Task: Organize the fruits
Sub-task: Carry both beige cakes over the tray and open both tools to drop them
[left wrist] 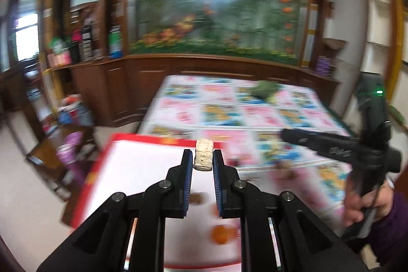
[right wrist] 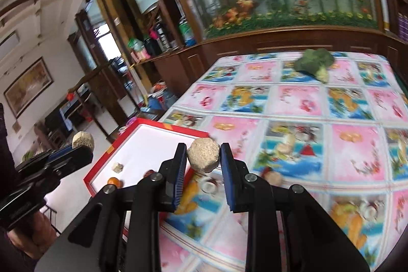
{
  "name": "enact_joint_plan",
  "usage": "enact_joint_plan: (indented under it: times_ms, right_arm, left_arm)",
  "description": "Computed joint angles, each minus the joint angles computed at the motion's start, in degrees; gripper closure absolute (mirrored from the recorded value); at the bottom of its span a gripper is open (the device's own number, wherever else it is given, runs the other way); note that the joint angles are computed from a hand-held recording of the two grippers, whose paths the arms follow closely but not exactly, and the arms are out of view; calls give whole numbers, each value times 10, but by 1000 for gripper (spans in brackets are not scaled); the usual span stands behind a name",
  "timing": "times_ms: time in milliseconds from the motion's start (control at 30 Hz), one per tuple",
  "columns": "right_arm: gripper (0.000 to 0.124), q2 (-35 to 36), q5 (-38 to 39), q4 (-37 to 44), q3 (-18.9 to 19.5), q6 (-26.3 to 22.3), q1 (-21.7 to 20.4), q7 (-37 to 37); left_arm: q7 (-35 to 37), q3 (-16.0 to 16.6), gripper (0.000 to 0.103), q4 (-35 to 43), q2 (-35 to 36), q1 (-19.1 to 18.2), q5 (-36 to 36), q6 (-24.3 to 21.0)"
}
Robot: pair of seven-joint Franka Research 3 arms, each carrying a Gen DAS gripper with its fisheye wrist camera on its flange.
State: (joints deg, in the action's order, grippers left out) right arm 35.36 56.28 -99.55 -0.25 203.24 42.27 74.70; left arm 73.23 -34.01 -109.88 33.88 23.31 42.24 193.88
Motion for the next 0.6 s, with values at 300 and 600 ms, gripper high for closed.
enact_joint_plan:
  times_ms: [300, 600]
  right_arm:
    - [95, 170, -82, 266, -183, -261, 84, 114]
    - [95, 339, -214, 532, -217, -442, 38, 288]
  left_arm:
    - [53, 51, 89, 74, 46, -31, -75, -87]
    - [158, 25, 89, 182, 139, -57, -133, -187]
